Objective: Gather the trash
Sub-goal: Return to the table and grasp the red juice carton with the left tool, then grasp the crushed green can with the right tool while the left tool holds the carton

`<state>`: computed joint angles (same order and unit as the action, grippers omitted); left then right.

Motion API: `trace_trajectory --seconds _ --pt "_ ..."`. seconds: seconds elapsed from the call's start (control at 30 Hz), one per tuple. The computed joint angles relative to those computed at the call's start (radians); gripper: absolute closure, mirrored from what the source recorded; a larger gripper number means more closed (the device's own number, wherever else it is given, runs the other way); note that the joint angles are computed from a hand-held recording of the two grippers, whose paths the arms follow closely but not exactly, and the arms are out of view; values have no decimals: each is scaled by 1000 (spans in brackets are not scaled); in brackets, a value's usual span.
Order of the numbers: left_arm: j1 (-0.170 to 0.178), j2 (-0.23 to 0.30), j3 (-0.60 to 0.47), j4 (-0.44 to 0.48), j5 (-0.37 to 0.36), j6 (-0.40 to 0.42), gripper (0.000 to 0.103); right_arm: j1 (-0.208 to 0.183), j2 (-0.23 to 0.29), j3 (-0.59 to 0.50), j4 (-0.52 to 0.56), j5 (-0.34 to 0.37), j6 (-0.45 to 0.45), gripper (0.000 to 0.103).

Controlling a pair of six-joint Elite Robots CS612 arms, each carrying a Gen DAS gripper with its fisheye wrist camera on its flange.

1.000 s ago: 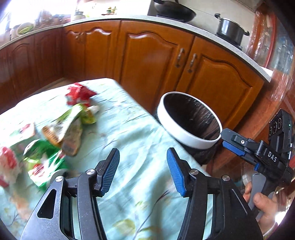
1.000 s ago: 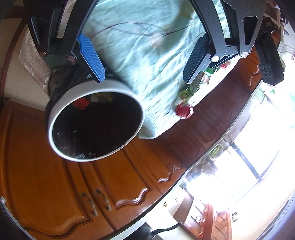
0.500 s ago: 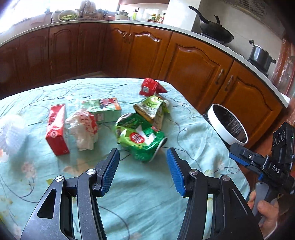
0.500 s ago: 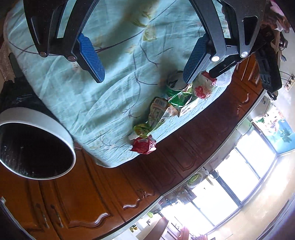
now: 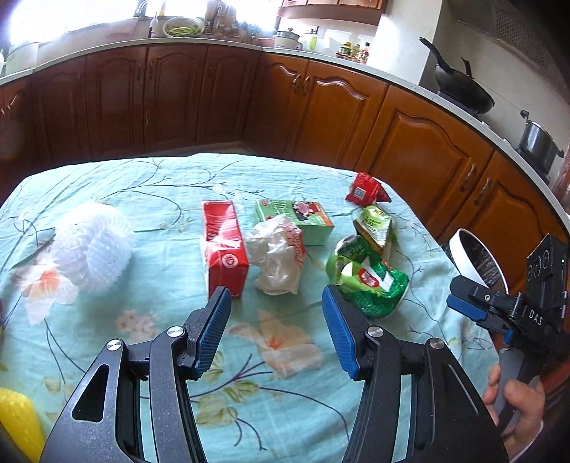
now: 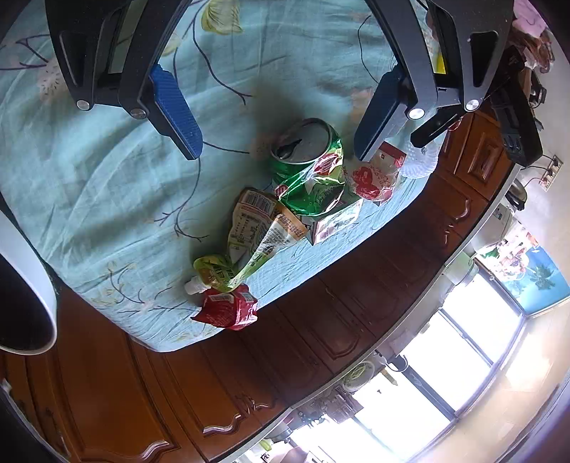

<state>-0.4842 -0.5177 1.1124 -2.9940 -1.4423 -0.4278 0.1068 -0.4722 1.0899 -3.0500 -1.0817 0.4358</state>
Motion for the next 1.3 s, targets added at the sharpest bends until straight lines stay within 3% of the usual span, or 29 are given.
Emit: trace_trajectory --seconds 0.27,0.47,0.5,0.57,0.6,0.63,0.7,0.87,0.9,0.93,0.97,1.1,1.27,1.3 --pt "18 37 -77 102 34 -2 49 9 65 -140 139 39 -25 18" --pt "25 90 -179 199 56 22 49 15 109 -226 248 84 -63 30" --pt "27 98 -193 214 57 21 49 17 110 -230 252 81 -71 33" --pt "30 110 -215 239 48 18 50 19 111 -235 268 92 -90 56" --pt "32 113 -221 246 41 14 52 18 112 -238 282 114 -96 60" --pt "34 113 -218 244 33 10 62 17 110 -233 283 127 -99 64" --pt "35 110 -213 250 23 12 73 18 99 -212 273 124 -117 67" --pt "33 74 -144 187 36 -1 74 14 56 -127 206 115 -113 71" --pt "33 63 -123 165 36 -10 74 13 45 -104 185 106 -111 79" --pt "32 54 -108 145 34 -16 74 11 35 -85 167 98 -107 101" --pt "31 46 -94 126 34 -20 74 7 23 -61 143 94 -97 103" --pt "22 6 -32 35 21 -5 74 -5 -15 9 87 44 -104 103" --pt "6 -5 -31 -10 -15 24 74 -13 -43 67 53 85 -99 93" --pt "4 -6 -30 -16 -26 28 74 -11 -48 80 36 89 -94 82"
